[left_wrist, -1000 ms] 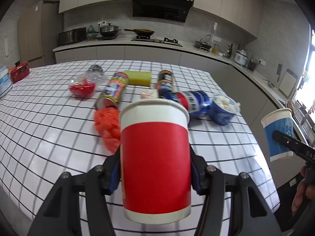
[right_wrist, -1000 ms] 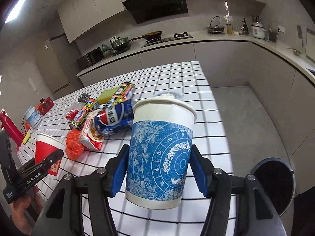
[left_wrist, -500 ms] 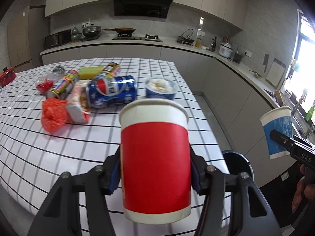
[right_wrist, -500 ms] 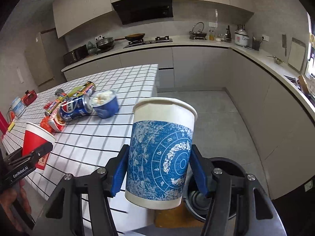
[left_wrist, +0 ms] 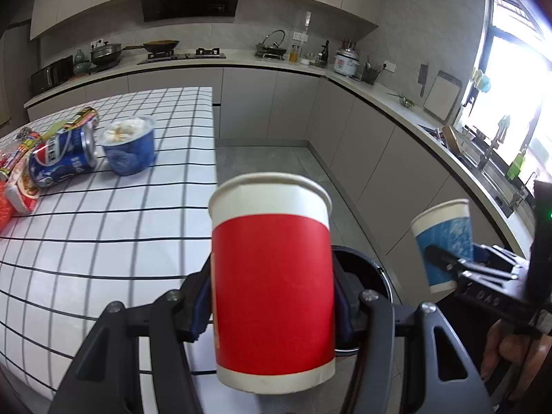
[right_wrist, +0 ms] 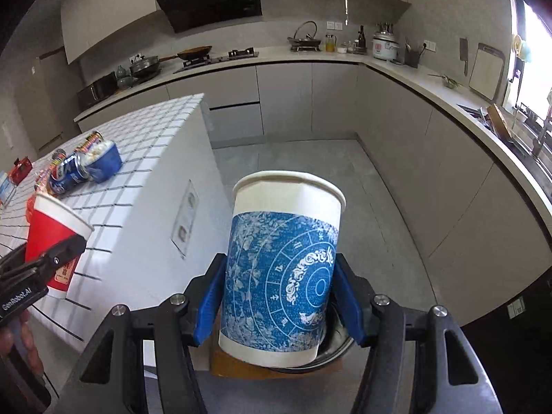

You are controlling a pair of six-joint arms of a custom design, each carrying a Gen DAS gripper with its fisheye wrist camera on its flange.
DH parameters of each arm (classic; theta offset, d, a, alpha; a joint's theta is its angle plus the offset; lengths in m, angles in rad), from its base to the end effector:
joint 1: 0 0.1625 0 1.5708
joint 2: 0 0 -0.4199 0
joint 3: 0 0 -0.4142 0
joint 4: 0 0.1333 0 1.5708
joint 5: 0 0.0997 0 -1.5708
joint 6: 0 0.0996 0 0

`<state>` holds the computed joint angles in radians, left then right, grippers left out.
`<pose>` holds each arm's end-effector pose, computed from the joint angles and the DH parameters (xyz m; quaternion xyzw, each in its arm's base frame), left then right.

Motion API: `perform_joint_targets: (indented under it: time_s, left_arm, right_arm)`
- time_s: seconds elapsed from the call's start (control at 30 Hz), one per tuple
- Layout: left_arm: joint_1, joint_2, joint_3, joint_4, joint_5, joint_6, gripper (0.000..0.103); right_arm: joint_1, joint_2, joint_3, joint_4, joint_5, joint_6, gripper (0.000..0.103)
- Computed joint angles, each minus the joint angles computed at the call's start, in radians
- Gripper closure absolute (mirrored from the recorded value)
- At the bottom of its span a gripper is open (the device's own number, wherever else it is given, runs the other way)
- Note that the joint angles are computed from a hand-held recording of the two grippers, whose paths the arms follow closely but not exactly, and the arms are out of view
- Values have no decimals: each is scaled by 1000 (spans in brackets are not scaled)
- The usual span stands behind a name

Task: Collect trash
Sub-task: 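Carry both cups over the black bin and open both tools to drop them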

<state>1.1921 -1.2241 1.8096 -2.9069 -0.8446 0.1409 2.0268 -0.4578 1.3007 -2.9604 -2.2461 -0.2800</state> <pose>-0.0408 -0.6420 0.3421 0.0976 0.8740 -0.3794 0.2875 0.4063 -0.6671 0.0243 0.2434 -0.8799 0.2818 0.2954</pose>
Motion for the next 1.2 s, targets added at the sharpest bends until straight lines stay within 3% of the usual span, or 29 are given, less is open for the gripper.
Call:
perform_joint_targets:
  time_s: [0.2, 0.27, 0.3, 0.5, 0.77, 0.87, 0.93, 1.03, 1.2]
  left_arm:
    - [-7, 67, -23, -23, 53, -1, 45]
    - [-8, 90, -30, -33, 69, -11, 45]
    - [-9, 102, -31, -40, 77, -19, 45]
    - [4, 194, -52, -53, 91, -75, 45]
    - [21, 349, -134, 37, 24, -174, 44]
    - [20, 389, -156, 51, -10, -200, 39]
    - [15, 404, -189, 131, -16, -239, 28]
    - [-6, 369, -172, 125, -8, -244, 21]
    - [-47, 259, -124, 115, 90, -252, 20]
  right_arm:
    - [-77, 37, -50, 84, 63, -16, 39]
    - [-103, 70, -101, 172, 58, -9, 27]
    - [-111, 88, -120, 181, 44, -14, 14]
    - [-165, 76, -108, 132, 61, -26, 13]
    - [-206, 7, -42, 53, 40, -62, 13]
    - [-220, -20, -16, 27, 23, -70, 13]
    - [-228, -41, -4, 27, 19, -67, 13]
    - [-235, -68, 8, 23, 19, -66, 13]
    - [-221, -70, -25, 46, 73, -43, 13]
